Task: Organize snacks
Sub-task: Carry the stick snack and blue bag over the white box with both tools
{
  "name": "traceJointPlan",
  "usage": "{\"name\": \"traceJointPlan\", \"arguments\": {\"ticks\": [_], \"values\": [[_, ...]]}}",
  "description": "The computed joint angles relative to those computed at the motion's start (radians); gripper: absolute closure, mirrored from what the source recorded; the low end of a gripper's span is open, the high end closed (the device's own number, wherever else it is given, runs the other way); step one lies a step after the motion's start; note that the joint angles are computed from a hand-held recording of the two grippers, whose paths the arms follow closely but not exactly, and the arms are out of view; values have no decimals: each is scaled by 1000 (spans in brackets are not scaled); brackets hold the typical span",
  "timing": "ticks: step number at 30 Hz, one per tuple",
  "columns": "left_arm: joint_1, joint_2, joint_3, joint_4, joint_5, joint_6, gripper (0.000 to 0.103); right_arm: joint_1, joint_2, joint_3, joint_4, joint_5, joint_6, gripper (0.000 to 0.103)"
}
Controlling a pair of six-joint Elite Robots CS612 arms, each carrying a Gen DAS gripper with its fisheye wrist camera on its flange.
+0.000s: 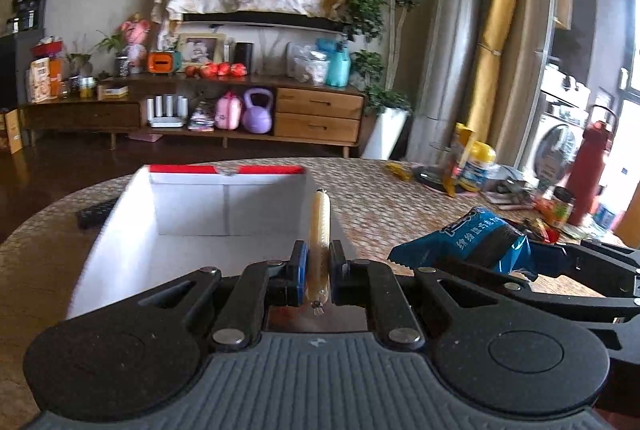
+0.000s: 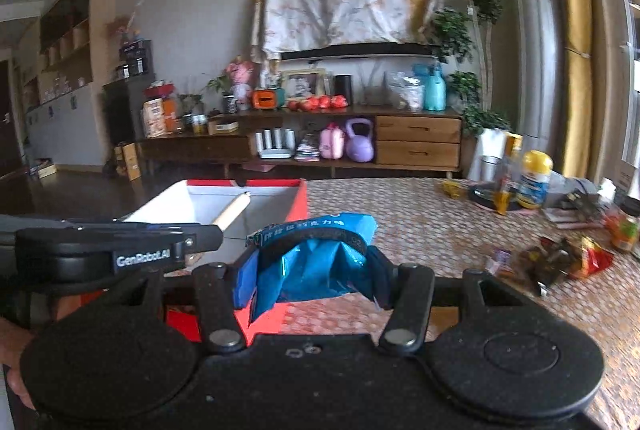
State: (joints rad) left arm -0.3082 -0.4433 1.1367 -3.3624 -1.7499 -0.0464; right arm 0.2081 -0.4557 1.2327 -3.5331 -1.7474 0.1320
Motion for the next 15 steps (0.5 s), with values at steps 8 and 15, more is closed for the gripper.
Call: {"name": "traceJointPlan", "arguments": {"ticks": [8,15], "values": [[38,32,-140,193,19,19,93,-4,53,-164,135,105,-52,49],[62,104,-331,423,12,89,92,-6,145,-401,380,165,-188,49]]}}
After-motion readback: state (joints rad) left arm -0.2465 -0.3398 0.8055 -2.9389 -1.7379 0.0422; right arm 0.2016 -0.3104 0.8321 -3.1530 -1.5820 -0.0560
